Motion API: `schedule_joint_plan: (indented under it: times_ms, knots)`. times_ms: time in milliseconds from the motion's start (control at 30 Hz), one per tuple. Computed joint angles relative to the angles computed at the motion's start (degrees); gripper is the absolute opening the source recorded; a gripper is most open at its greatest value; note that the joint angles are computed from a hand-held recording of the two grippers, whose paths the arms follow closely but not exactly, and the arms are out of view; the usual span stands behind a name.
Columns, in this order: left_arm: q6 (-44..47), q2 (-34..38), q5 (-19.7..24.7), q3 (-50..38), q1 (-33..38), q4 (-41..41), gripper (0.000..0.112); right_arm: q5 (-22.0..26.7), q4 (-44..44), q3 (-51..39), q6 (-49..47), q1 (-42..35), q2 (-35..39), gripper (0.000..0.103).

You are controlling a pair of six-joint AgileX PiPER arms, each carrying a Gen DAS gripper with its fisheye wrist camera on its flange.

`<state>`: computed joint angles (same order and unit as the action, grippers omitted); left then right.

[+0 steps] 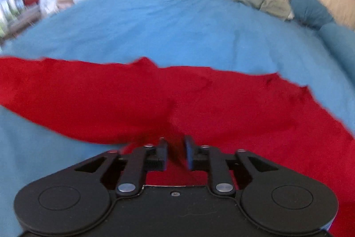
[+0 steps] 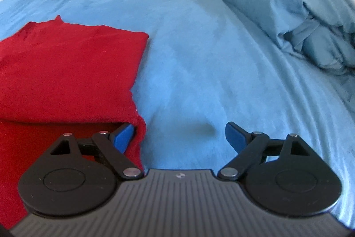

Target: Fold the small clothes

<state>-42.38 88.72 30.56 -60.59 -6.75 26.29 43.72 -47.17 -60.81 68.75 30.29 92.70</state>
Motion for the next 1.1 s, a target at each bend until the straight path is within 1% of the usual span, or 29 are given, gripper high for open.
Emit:
schedule_joint_plan:
  times_ms: [33, 67, 100, 133, 167, 200, 233, 267, 300, 333, 400, 433, 467, 500, 533, 567, 600, 633, 700, 800, 867, 900, 933, 967, 1000, 1033, 1100]
  knots:
    - [-3.54, -1.27, 3.77, 0.15, -1.39, 5.27, 0.038, 0.24, 1.47, -0.22, -2.07, 0.22, -1.48, 0.103]
    - [-5.22, -2.80, 6.05, 0.66, -2.29, 8.54, 0.041, -0.21, 2.61, -0.46, -3.83, 0.63, -2.97, 0.103]
    - [-4.71, -4.67, 6.37, 1.47, -2.47, 9.53, 0.042, -1.92, 4.29, -0.54, -6.06, 0.28, -4.39, 0.103]
    - [-2.09, -6.55, 5.16, 2.25, -2.18, 8.22, 0.042, -4.37, 6.17, -0.73, -7.60, 0.40, -5.70, 0.103]
    - [2.13, -7.54, 4.03, 2.21, -1.67, 5.01, 0.043, -7.03, 8.19, -1.01, -9.18, 0.14, -6.16, 0.103]
    - [5.98, -7.71, 3.33, 1.63, -1.52, 1.92, 0.046, -10.34, 12.01, -1.83, -12.82, -0.63, -5.73, 0.103]
    - [9.64, -7.16, 2.63, 0.75, -1.49, -1.25, 0.054, -13.08, 16.09, -3.04, -16.64, -1.19, -4.33, 0.103]
    - [12.36, -6.21, 1.63, 0.01, -1.60, -3.78, 0.058, -15.04, 19.27, -4.63, -19.25, -1.48, -2.04, 0.103]
    - [14.96, -4.98, 0.35, -0.84, -1.64, -6.21, 0.059, -16.20, 20.91, -6.06, -20.32, -1.58, 0.39, 0.103]
    - [17.19, -3.61, -0.73, -1.75, -1.94, -8.26, 0.059, -16.66, 21.36, -7.01, -20.46, -1.66, 2.40, 0.103]
    - [19.86, -0.87, -2.37, -3.64, -2.50, -10.43, 0.059, -13.95, 19.36, -8.55, -17.44, -1.41, 6.32, 0.103]
    - [21.10, 0.54, -2.77, -4.77, -2.65, -11.41, 0.059, -14.44, 17.25, -6.94, -14.53, -1.64, 6.81, 0.103]
    - [22.89, 1.65, -3.19, -5.66, -2.27, -12.87, 0.059, -17.23, 15.88, -3.84, -13.06, -2.11, 5.01, 0.103]
    - [23.73, 2.60, -3.11, -6.66, -2.18, -13.67, 0.059, -17.81, 16.42, -2.71, -13.88, -2.38, 3.97, 0.103]
    - [24.68, 3.65, -3.01, -7.62, -1.83, -14.76, 0.059, -16.31, 18.52, -3.48, -17.00, -2.33, 3.70, 0.103]
    - [26.04, 4.48, -2.85, -8.41, -1.31, -16.30, 0.059, -13.72, 20.37, -4.99, -20.22, -1.95, 3.49, 0.103]
    - [26.50, 4.73, -2.39, -8.95, -1.09, -16.98, 0.059, -11.87, 20.71, -6.53, -21.21, -1.71, 3.35, 0.103]
    - [27.27, 5.45, -2.19, -9.68, -0.63, -17.76, 0.059, -12.31, 20.61, -7.24, -21.33, -1.70, 2.91, 0.103]
    - [27.27, 6.68, -1.69, -10.84, -0.36, -17.58, 0.059, -16.54, 22.05, -9.31, -24.12, -2.49, 3.41, 0.103]
    - [26.01, 7.86, -1.74, -10.24, -0.06, -16.08, 0.059, -18.06, 26.69, -18.74, -31.17, -4.38, 11.48, 0.103]
    - [24.86, 9.81, -0.91, -10.76, 0.23, -16.33, 0.059, -19.49, 25.60, -23.49, -31.77, -5.55, 16.99, 0.103]
    - [25.08, 10.42, -0.83, -10.69, 0.61, -17.15, 0.059, -18.20, 24.13, -25.80, -31.22, -5.96, 19.33, 0.103]
    - [25.98, 10.40, -1.97, -9.64, 1.11, -18.34, 0.059, -15.53, 20.95, -28.49, -28.53, -6.25, 22.00, 0.103]
    - [26.66, 10.13, -3.52, -8.59, 1.37, -18.71, 0.060, -15.15, 19.30, -29.16, -26.81, -7.45, 23.94, 0.103]
    - [26.80, 10.12, -4.12, -8.17, 1.41, -18.48, 0.060, -17.07, 19.95, -27.87, -25.85, -8.90, 23.59, 0.103]
    - [26.47, 10.14, -4.19, -8.11, 1.29, -18.02, 0.060, -19.37, 18.31, -26.05, -23.09, -9.74, 23.07, 0.103]
    - [25.17, 10.31, -4.36, -8.14, 0.96, -17.13, 0.060, -18.93, 18.09, -26.09, -22.95, -10.09, 22.94, 0.103]
